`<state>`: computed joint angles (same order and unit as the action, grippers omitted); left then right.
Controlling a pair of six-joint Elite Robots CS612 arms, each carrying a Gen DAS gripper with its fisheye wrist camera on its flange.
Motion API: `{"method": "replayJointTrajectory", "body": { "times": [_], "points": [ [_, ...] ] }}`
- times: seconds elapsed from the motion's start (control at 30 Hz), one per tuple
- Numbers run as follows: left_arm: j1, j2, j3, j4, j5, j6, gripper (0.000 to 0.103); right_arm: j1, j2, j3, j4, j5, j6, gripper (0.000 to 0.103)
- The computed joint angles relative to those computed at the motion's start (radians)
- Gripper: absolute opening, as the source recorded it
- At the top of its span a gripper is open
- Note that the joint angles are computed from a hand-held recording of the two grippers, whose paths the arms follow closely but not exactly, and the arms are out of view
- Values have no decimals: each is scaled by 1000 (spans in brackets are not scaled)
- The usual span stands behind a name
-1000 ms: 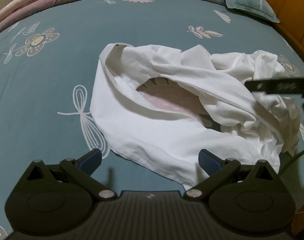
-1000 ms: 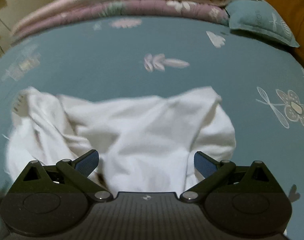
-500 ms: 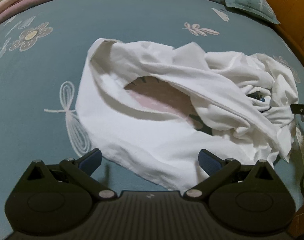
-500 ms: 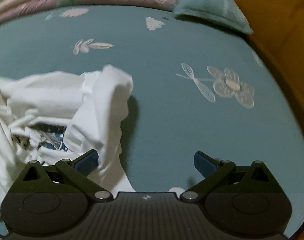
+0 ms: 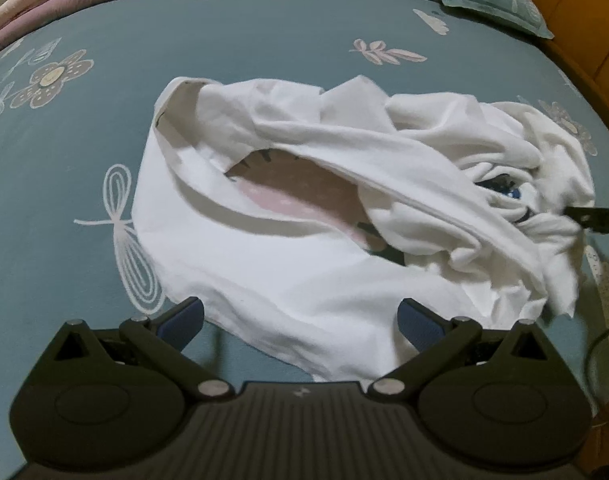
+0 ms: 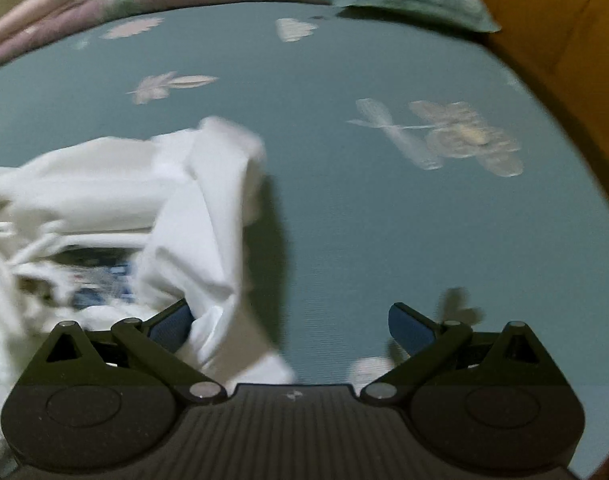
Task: Fold clothes
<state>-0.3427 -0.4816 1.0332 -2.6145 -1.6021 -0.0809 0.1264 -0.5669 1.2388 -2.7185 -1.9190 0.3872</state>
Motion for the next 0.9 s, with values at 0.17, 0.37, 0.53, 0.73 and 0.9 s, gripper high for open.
{"method": "replayJointTrajectory", "body": {
  "times": [0.17,0.37,0.53,0.73,0.9],
  "points": [
    [2,3,-5,4,-2,-2,102,-1,3,-12,43,-176,-68,103],
    [2,-6,13,-9,3,5,102,-13,19,-43,51,-309,-115,103],
    [5,-11,23,-18,7,-5,102,-20,25,-56,25,-330,-113,103],
    [5,-13,27,-19,0,0,102,-32,-29,34,-75,-62,-18,103],
    [7,-16,30,-20,-10,12,102,-30,-52,102,-108,155,2,103]
  ]
}}
